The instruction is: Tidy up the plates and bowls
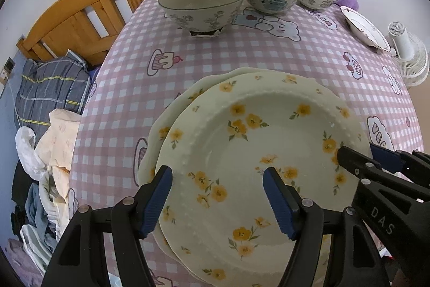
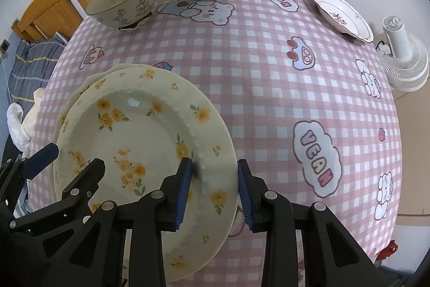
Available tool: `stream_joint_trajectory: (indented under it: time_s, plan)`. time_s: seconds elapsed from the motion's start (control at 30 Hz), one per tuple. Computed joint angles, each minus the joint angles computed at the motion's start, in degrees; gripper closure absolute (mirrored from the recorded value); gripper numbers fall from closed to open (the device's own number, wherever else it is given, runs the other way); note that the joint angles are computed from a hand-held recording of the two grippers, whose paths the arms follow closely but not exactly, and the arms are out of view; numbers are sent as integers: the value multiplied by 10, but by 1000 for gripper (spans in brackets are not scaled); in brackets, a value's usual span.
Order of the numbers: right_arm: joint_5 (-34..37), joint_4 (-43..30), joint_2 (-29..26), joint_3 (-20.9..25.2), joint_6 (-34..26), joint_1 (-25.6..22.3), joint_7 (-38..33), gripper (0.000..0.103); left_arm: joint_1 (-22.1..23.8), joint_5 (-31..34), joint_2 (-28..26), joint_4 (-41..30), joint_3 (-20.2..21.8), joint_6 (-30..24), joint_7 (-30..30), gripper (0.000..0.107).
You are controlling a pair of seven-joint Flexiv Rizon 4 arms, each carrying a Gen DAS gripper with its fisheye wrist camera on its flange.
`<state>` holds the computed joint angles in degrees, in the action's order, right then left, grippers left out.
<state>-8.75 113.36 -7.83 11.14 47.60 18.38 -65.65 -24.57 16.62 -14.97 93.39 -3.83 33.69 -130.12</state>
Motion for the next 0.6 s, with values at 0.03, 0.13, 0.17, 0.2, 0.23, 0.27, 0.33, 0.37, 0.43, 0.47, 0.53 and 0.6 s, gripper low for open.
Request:
stream_joint_trajectory:
  time_s: [0.03,0.13,0.17,0.2,0.23,0.27,0.33,0.37,0.43,0.47,0.53,0.6]
  plan:
    - [0,-1,-2,0,-1,1,2,66,1,0,1,1,0,1,0,35]
    - [4,-6,-7,1,-5,4,11,65,3,-1,4,6,1,4,1,35]
    - [5,-7,-9,1,-6,5,17,64,4,-1,5,8,1,6,2,35]
    - [-8,-6,-10,0,-6,9,26,63,5,-3,6,10,1,10,4,35]
    - [-17,-4,-10,-1,-7,11,34,63,6,-4,6,12,1,12,6,35]
    - [-21,-3,-10,-1,-7,12,38,62,7,-4,7,13,1,13,8,35]
    - [-20,-4,-10,-1,-7,11,41,62,9,-7,8,16,0,17,13,35]
    - [-19,-4,-10,-1,-8,11,42,62,10,-9,9,18,0,19,16,35]
    - [-16,-6,-10,0,-11,10,44,62,13,-18,10,22,-2,25,27,34]
    - [-11,-9,-10,0,-14,9,43,62,15,-23,11,23,-3,28,32,33]
    - [1,-8,-5,1,-8,5,40,62,16,-27,13,24,-3,30,39,28]
    - [-1,-3,4,1,6,4,43,61,18,-31,15,25,-4,38,47,23]
